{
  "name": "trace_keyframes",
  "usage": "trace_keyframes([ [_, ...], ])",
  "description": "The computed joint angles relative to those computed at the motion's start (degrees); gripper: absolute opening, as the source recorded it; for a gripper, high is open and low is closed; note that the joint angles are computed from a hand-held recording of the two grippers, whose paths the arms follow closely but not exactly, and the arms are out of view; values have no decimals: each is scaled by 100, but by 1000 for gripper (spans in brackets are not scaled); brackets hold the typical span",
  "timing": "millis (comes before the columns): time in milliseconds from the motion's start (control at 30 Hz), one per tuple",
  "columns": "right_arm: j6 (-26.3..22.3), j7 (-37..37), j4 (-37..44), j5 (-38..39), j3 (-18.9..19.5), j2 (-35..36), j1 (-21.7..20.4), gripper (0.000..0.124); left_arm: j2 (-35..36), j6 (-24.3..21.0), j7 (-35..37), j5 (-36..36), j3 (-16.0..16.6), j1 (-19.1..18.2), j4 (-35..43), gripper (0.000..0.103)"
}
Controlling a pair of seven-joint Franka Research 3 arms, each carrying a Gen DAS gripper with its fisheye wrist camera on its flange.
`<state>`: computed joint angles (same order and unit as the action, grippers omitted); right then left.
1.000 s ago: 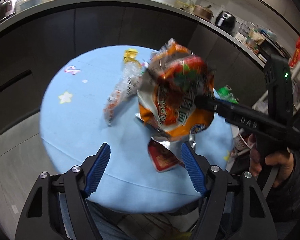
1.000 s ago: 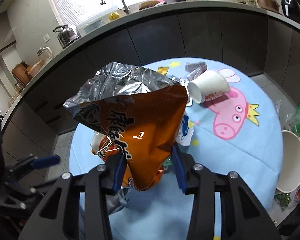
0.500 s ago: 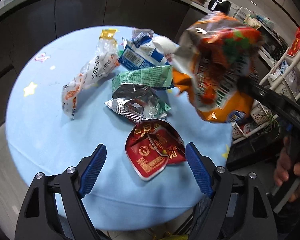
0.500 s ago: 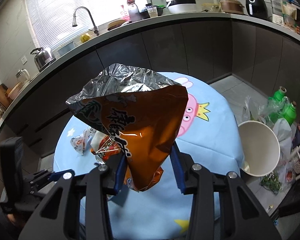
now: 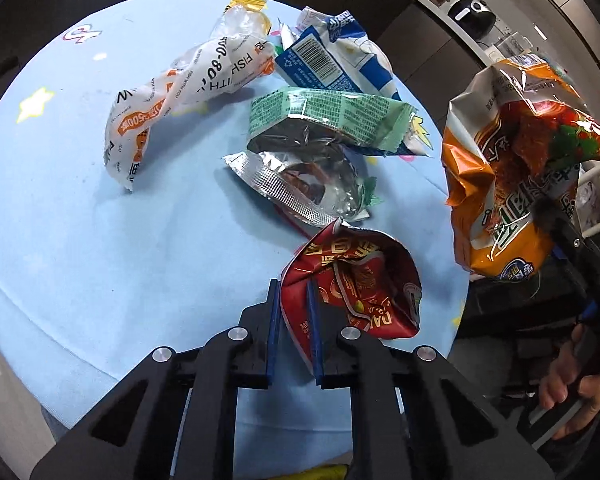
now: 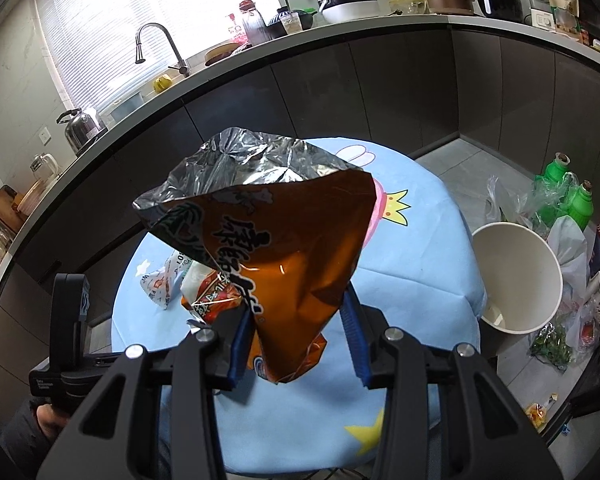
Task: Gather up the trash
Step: 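Grasp the red snack packet with the left gripper while the right gripper holds the chip bag, then carry both wrappers over the white bin and open both grippers to drop them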
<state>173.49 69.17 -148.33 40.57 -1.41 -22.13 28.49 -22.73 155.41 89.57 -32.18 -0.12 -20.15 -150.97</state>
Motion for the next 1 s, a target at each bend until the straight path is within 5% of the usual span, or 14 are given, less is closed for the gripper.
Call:
trace_keyframes([
  [267, 140, -43, -140, 18, -125, -313, 32, 41, -887, 75, -596, 1044, -321, 189, -155, 3],
  [467, 363, 77, -254, -183, -231, -533, -253, 41, -993, 329, -779, 1500, -164, -172, 334, 3],
  [567, 433, 289, -311, -422, -199, -575, -688, 41, -538, 491, -684, 1522, -89, -447, 928, 3],
  [800, 518, 1373, -393, -1472, 542, -214, -2561, 41, 1123, 395, 6, 1023, -262, -797, 2800, 3],
  [1000, 691, 1791, -193, -2191, 533, 689, -3133, 41, 2814, 110, 312, 690, -803, -593, 4377, 3],
])
